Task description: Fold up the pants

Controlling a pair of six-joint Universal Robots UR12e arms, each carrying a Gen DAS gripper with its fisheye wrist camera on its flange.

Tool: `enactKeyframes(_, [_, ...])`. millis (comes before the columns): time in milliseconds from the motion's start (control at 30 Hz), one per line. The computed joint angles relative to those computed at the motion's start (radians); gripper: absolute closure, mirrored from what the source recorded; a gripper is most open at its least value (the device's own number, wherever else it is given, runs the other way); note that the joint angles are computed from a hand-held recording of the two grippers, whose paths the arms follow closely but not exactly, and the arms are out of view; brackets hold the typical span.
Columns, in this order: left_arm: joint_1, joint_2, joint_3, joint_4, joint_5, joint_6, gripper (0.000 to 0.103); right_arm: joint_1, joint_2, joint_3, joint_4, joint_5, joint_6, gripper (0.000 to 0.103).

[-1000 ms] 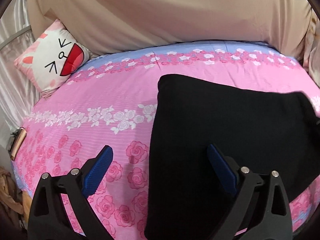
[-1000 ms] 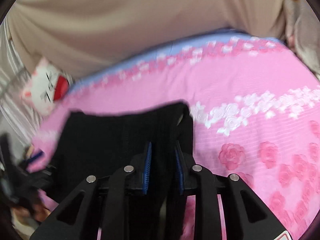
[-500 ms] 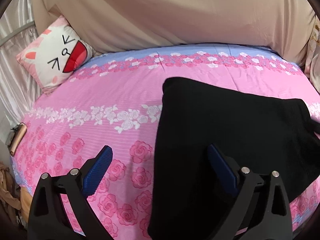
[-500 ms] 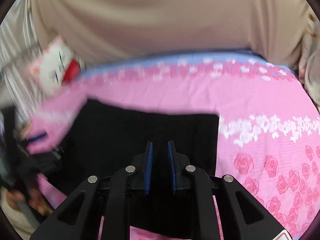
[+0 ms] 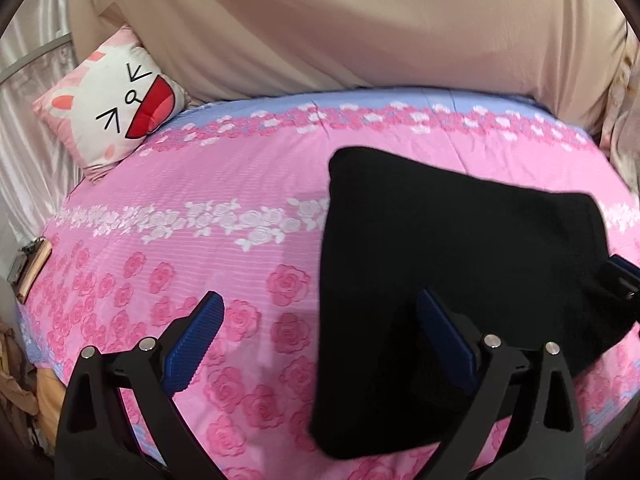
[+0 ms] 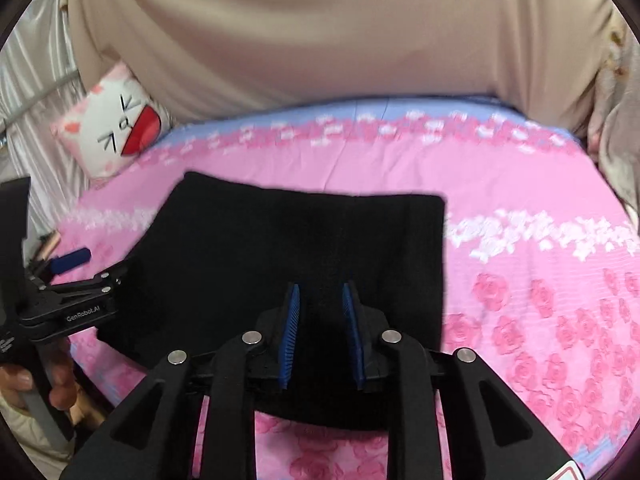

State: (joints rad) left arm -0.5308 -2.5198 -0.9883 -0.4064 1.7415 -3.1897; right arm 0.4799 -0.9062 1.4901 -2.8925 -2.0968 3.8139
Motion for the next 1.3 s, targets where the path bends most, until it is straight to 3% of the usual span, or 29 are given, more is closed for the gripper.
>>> enactKeyframes(67, [0.015, 0.019, -0.026, 0.004, -0.065, -0.024, 0.008, 0.008, -0.017, 0.018, 0.025, -0.047, 0.034, 0.063])
enactKeyframes(133, [0.034, 0.033, -0.043, -0.019, -0.157, -0.058, 0.007, 0.008, -0.038, 0.050, 0.042, -0.059, 0.079, 0.057])
enactKeyframes(200, [0.044, 0.036, -0.043, -0.056, -0.201, -0.082, 0.007, 0.004, -0.061, 0.092, 0.036, -0.051, 0.147, 0.055])
enactKeyframes(333, [0.030, 0.031, -0.044, -0.070, -0.109, -0.076, 0.007, 0.003, -0.080, 0.134, 0.033, -0.049, 0.219, 0.053])
enactKeyframes(467, [0.013, 0.029, -0.043, -0.053, -0.041, -0.052, 0.007, 0.018, -0.069, 0.108, 0.073, -0.100, 0.183, 0.053])
enactKeyframes(600, [-0.005, 0.021, -0.035, -0.038, 0.024, -0.012, 0.007, 0.027, -0.045, 0.070, 0.046, -0.103, 0.112, 0.053])
enactKeyframes(733, [-0.010, 0.016, -0.023, -0.065, 0.019, 0.003, 0.007, 0.034, -0.013, 0.022, 0.062, -0.117, 0.053, 0.048])
enactKeyframes(867, [-0.012, 0.014, -0.019, -0.084, 0.019, 0.003, 0.007, 0.033, 0.008, -0.005, 0.178, -0.137, 0.056, 0.044])
enactKeyframes(1000, [-0.012, 0.016, -0.021, -0.087, 0.021, 0.004, 0.007, 0.036, -0.010, 0.021, 0.118, -0.132, 0.062, 0.043])
enactKeyframes(1100, [-0.002, 0.026, -0.030, -0.098, -0.042, -0.008, 0.007, 0.027, -0.034, 0.061, 0.057, -0.096, 0.097, 0.037])
enactKeyframes(1167, [0.017, 0.034, -0.032, -0.118, -0.153, -0.024, 0.006, 0.018, -0.049, 0.086, 0.044, -0.072, 0.122, 0.030])
enactKeyframes(1267, [0.056, 0.018, 0.011, -0.233, -0.367, -0.086, 0.006, -0.005, -0.065, 0.123, 0.028, 0.009, 0.170, 0.027])
enactKeyframes(1300, [0.063, 0.011, 0.023, -0.260, -0.404, -0.102, 0.006, -0.012, -0.066, 0.131, 0.015, 0.035, 0.179, 0.026])
